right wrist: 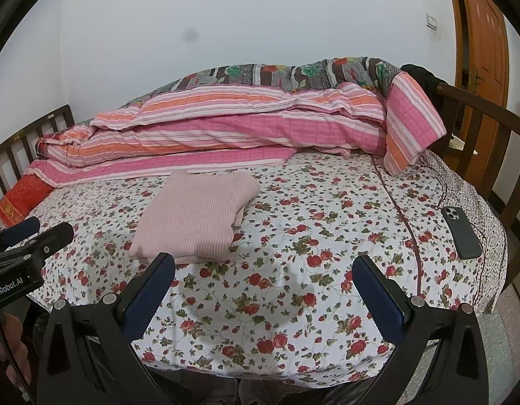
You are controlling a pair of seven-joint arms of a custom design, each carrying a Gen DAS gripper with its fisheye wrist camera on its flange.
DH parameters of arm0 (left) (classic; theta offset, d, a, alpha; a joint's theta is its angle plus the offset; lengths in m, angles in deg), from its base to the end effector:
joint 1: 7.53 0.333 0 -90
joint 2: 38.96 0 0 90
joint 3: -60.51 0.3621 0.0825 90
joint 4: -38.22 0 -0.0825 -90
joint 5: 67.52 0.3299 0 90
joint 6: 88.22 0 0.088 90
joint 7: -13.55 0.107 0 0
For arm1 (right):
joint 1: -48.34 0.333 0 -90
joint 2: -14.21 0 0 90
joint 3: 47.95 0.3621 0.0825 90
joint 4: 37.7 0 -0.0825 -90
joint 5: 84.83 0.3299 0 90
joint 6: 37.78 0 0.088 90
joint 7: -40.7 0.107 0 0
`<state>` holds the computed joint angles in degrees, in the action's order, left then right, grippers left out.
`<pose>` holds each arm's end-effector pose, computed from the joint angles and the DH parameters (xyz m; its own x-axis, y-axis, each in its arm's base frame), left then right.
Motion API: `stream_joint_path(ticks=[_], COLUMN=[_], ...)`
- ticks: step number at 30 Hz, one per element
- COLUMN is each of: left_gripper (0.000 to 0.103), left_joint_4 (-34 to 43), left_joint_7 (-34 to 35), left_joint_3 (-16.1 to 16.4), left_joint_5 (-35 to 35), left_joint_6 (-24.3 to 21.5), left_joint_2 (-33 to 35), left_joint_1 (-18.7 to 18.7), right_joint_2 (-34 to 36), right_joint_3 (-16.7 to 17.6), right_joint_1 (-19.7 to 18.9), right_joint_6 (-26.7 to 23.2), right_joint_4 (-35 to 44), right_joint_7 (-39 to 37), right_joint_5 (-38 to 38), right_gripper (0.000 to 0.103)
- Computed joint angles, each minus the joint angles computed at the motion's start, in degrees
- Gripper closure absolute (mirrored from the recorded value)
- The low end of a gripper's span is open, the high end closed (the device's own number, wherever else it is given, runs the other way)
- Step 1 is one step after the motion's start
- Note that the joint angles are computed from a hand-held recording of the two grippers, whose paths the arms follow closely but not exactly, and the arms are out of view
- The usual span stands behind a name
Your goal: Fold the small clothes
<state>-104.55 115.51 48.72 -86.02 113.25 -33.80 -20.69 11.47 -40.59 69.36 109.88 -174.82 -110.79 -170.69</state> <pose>0.4639 -0.1706 0.4545 -0.2818 -0.9592 0.0219 -0.5854 0.1538 -0.7960 0.3944 0.2331 0.4313 -0.2859 -0.9572 -0.0452 -0.5801 0.2105 -0.7869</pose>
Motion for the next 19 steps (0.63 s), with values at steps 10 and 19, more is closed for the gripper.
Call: stream_joint_path(ticks=[10,19], left_gripper=[0.02,0.02], left_joint_4=[-0.3,-0.1], left_joint_7=[-0.7,-1.8], left_joint_3=[-0.3,-0.4], left_joint_5=[0.8,3.1], left_joint_6=[0.6,0.3], left_joint_2=[0.0,-0.1], left_joint_1=[0.3,0.8], right_joint_2=[0.1,0.0], right_joint_3=[0.0,0.2], right_joint_1=[0.1,0.4], right_joint_6=[0.0,-0.5], right_joint_4=[0.2,0.6], right_joint_7=[0.0,0.4], right_joint_5=[-0.3,-0.7], right_gripper=[0.001,0.001])
